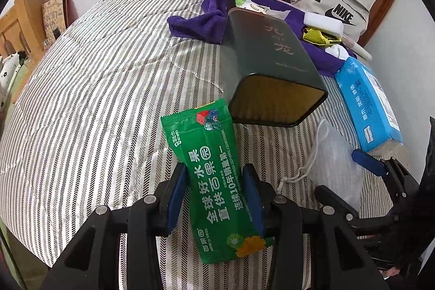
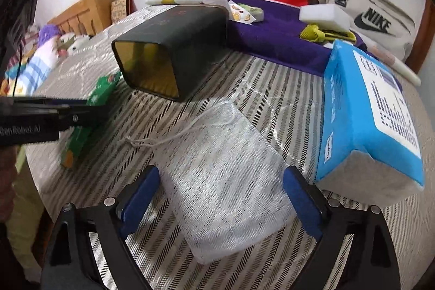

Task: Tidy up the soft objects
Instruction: 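Grasp the clear mesh bag with the right gripper while the left gripper holds the packet, then carry the green packet and clear mesh bag over the purple towel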

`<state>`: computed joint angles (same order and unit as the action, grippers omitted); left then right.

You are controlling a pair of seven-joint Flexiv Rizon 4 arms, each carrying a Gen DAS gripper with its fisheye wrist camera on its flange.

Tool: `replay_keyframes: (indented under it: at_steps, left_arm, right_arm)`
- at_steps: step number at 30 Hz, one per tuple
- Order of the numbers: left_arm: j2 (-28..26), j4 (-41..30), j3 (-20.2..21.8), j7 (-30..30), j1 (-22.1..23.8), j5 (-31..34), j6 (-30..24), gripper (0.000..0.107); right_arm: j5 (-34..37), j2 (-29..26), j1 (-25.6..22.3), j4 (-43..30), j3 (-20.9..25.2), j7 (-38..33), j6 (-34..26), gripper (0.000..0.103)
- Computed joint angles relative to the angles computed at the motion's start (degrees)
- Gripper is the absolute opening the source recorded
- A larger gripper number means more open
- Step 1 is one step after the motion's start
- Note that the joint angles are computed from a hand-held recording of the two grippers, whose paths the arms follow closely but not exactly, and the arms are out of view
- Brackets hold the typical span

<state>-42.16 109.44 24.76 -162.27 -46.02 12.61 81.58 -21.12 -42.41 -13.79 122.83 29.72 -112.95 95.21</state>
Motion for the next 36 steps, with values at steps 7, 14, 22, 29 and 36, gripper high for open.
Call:
replay_keyframes:
  at_steps: [7,14,22,29,36]
  left_arm:
    - [-0.3,1.3,0.6,-1.0,-0.3,-0.3,3.5,0.040]
    - [-0.6,4.5,0.3,1.0,-0.4,-5.0,9.9,0.037]
    - [-0.4,5.2,4.2,4.1,-5.9,-10.7,8.9,0.037]
    - [0.2,4.3,7.4,5.4,-9.7,-11.8,5.3,0.037]
    - [2.2,3.8,10.3,2.1,-11.8,-8.2,3.1,0.037]
  right_arm:
    - [0.6,0.2,-3.9,-0.4,2.5,-0.6,-1.3,0.026]
    - [4.1,0.6,-11.9,0.1,9.6,-6.4,-7.2,0.008]
    - [9.6,3.1,-16.0,1.9,11.4,-12.6,-6.8,0.007]
    - [13.5,3.7,-19.4,0.4,13.6,-15.9,-7.6,0.007]
    - [18.0,4.5,-23.2,-1.8,17.5,-19.9,-10.5,0.007]
